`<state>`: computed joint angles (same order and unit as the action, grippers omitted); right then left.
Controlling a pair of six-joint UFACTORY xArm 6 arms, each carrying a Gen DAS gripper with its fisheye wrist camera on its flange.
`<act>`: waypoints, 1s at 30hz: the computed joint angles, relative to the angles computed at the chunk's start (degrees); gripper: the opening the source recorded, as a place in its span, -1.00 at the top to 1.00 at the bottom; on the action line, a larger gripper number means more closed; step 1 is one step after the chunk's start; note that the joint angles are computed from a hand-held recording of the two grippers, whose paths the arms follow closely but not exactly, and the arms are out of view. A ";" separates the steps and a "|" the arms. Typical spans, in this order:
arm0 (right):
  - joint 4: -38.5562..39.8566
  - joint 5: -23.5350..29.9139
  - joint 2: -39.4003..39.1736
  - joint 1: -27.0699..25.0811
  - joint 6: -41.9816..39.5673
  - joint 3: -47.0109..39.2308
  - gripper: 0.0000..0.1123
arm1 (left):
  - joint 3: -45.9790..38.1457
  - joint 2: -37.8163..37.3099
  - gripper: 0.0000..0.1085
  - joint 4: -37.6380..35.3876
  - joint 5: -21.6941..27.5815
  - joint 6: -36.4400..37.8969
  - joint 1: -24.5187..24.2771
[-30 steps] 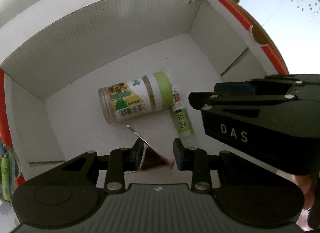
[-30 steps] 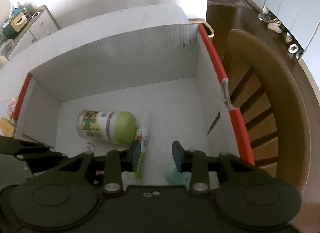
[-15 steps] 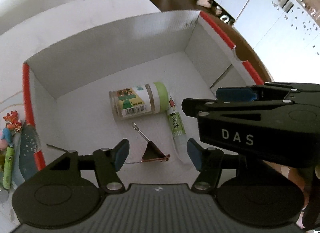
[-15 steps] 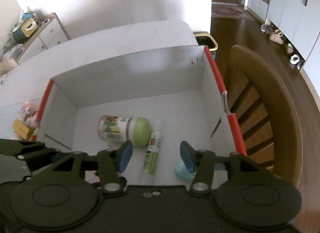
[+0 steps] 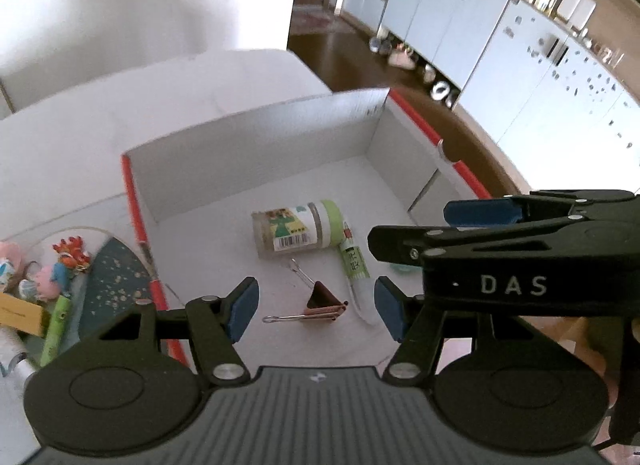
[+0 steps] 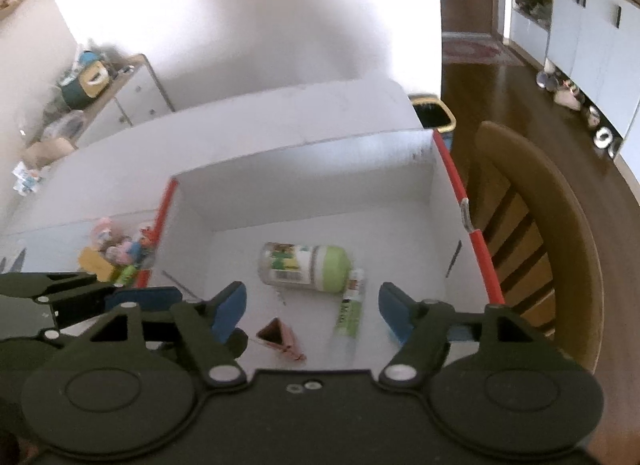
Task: Organize rigid objects
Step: 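Open both tools to drop the clip and glue stick into the box, then withdraw both tools from the box back toward the pile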
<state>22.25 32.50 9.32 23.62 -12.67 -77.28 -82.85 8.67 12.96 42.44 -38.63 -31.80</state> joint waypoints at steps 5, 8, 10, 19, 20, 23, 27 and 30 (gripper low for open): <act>4.96 -2.66 -4.46 0.97 -3.95 4.30 -0.46 | 6.23 -5.72 -0.17 2.56 -3.68 -3.69 -0.40; 7.18 -3.89 -6.49 1.48 -4.86 6.19 -0.50 | 9.38 -9.06 -0.17 6.12 -4.44 -6.84 -0.83; 8.22 -4.74 -7.84 1.96 -5.19 7.44 -0.54 | 11.60 -11.33 -0.17 7.12 -5.38 -7.96 -0.88; 10.35 -10.02 -12.44 5.47 -2.76 12.73 -0.76 | 21.15 -20.90 -0.41 12.36 -9.14 -11.10 0.36; 10.54 -10.42 -12.86 5.91 -2.71 13.25 -0.78 | 22.66 -22.28 -0.41 12.32 -10.03 -10.94 0.81; 9.37 -12.84 -14.01 7.89 -1.18 15.13 -0.82 | 25.65 -25.56 -0.46 13.97 -9.99 -10.96 1.70; 13.85 -16.22 -15.10 11.12 -3.47 17.41 -0.83 | 30.24 -30.49 -0.51 17.13 -10.75 -11.46 3.73; 13.06 -18.82 -14.70 13.75 -0.75 18.26 -0.83 | 32.84 -33.28 -0.51 17.61 -11.21 -10.34 5.91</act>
